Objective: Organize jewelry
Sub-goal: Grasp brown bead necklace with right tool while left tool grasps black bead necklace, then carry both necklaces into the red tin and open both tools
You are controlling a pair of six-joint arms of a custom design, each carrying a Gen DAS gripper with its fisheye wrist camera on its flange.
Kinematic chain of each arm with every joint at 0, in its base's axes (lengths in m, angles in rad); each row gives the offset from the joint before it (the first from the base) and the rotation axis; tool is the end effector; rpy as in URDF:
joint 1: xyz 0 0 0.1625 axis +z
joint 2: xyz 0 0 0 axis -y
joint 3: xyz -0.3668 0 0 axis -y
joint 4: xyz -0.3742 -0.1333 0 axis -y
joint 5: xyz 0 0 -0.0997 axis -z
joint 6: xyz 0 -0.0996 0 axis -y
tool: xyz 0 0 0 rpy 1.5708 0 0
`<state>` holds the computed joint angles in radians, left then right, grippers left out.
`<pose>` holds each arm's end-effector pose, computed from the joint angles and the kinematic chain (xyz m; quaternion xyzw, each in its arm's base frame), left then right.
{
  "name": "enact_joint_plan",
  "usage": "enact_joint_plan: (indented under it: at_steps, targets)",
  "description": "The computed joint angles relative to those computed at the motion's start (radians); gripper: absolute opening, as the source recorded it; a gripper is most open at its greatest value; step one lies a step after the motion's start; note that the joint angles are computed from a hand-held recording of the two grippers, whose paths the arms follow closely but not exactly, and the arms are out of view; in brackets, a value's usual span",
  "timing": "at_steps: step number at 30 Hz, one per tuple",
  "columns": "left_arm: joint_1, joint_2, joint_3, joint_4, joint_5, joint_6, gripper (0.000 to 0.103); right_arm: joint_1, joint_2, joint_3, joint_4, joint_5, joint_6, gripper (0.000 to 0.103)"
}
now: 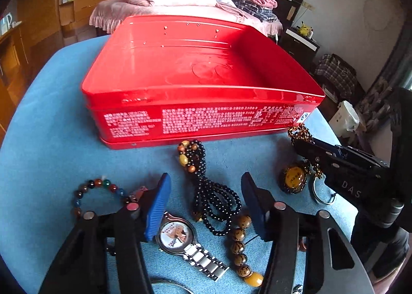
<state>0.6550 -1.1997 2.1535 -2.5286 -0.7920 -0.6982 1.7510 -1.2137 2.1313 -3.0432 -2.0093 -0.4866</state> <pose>-0.2327 -0.4350 0.1286 0.0997 0.9197 -0.2755 0.2612 0.1770 -0.4637 0.1849 0.2509 -0.9065 0.2323 0.2475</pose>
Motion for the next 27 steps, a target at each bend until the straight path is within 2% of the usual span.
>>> enact_joint_plan:
  at_steps: [2,4,5,6,8,13,14,19,24,27]
  targets:
    - [-0.003,0.016,-0.007,-0.007,0.012,0.008,0.051,-0.002,-0.003,0.001,0.002,0.009,0.003,0.018]
    - [-0.002,0.021,-0.009,-0.014,0.003,0.022,0.044,-0.004,-0.005,0.002,0.002,0.017,0.0,0.018]
    - [-0.002,0.026,-0.013,-0.013,0.005,0.021,0.038,-0.001,-0.004,0.009,-0.005,0.017,0.002,0.018]
    - [0.001,0.029,-0.015,-0.018,0.002,0.029,0.028,0.0,-0.003,0.008,-0.005,0.017,0.004,0.018]
    - [0.008,0.03,-0.011,-0.04,-0.006,0.043,0.02,0.0,0.0,0.008,-0.006,0.015,0.007,0.018]
    - [0.015,0.009,0.016,-0.103,-0.031,0.063,0.018,0.001,-0.002,0.014,-0.009,0.02,-0.001,0.018]
    - [0.011,-0.002,0.025,-0.116,-0.033,0.066,0.014,0.0,-0.01,0.019,-0.011,0.034,-0.005,0.017]
    - [-0.03,-0.058,0.062,-0.15,-0.02,0.086,0.014,-0.006,-0.067,0.049,-0.011,0.124,-0.031,0.016]
    - [-0.073,-0.09,0.072,-0.159,0.012,0.094,0.014,-0.018,-0.134,0.056,0.056,0.229,-0.01,0.016]
    - [-0.092,-0.108,0.069,-0.167,0.019,0.119,0.014,0.005,-0.161,0.057,0.06,0.256,-0.019,0.016]
